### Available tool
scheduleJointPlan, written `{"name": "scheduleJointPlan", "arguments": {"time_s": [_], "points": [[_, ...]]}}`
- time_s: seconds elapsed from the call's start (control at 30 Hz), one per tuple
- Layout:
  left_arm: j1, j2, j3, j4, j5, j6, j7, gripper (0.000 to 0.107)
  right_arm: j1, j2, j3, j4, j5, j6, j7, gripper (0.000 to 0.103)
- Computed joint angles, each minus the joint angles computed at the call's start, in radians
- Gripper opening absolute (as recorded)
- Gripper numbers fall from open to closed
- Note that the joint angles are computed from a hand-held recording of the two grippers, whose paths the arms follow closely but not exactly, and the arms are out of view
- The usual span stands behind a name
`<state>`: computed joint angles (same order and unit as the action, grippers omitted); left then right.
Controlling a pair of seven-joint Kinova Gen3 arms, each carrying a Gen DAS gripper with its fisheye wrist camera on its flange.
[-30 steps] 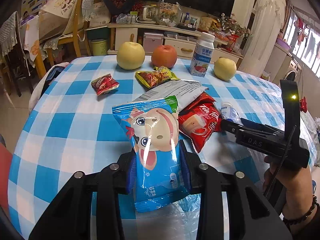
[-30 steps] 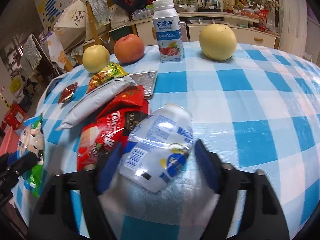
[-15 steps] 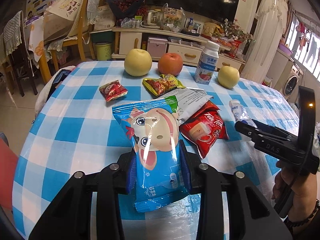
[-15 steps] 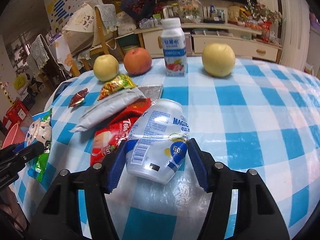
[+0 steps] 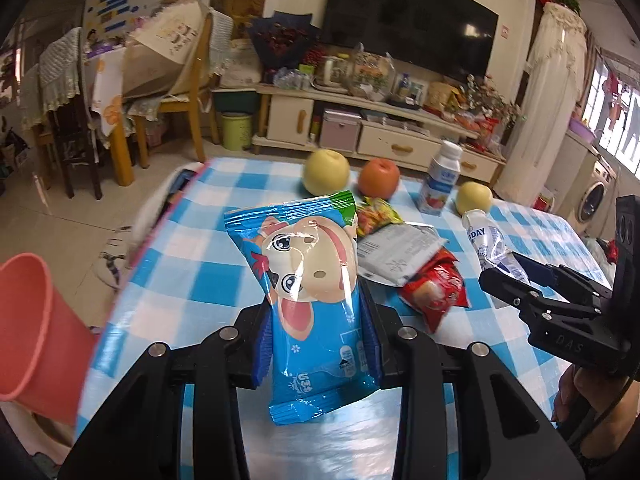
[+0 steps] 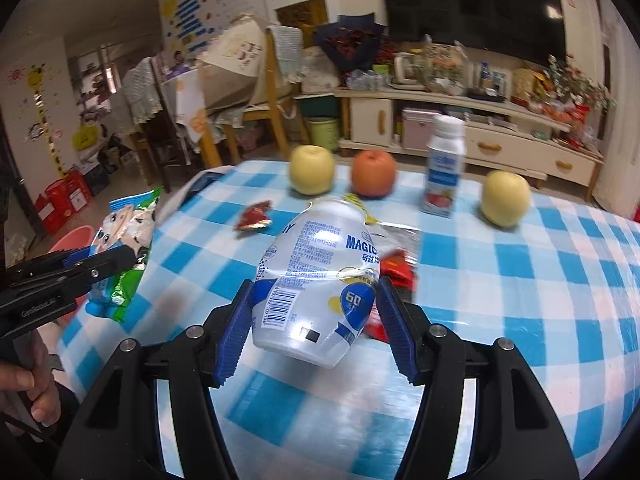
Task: Collect trash
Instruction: 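Carry the snack bag and bottle over the pink bucket with both tools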
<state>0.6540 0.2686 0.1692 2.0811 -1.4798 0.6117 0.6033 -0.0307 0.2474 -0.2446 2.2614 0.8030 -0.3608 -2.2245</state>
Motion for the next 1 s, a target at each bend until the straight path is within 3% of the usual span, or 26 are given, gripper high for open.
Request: {"name": "scheduleJointPlan", "arguments": {"time_s": [0.33,0.5,0.67,0.8,0.87,1.0], "points": [[-0.067,-0.251,0.051,0.212,0.174,0.170,-0.054,0.038,-0.216,-0.030,-0.112,-0.110,-0.042,0.099,-0.007,0.062],[-0.151,-0.386,0.074,0.305,0.244,0.201,-0.094,0.038,-0.273,0.024,-0.254,-0.245,-0.050,0.218,-0.013,0.062],[-0.246,-0.520,0.042,0.369,0.297,0.189,-0.192,0.038,-0.386,0.093,-0.298,-0.387,-0.120,0.315,0.054,0.062],[-0.324,-0.613,-0.023,0.399,0.306,0.153,-0.287,0.038,-0.464,0.148,-0.315,-0.499,-0.160,0.385,0.109,0.062],[-0.363,-0.648,-0.062,0.411,0.300,0.127,-0.325,0.038,-0.505,0.174,-0.314,-0.553,-0.179,0.419,0.137,0.062],[-0.440,-0.677,-0.145,0.434,0.253,0.026,-0.367,0.038,-0.510,0.245,-0.385,-0.645,-0.218,0.480,0.218,0.062]]}}
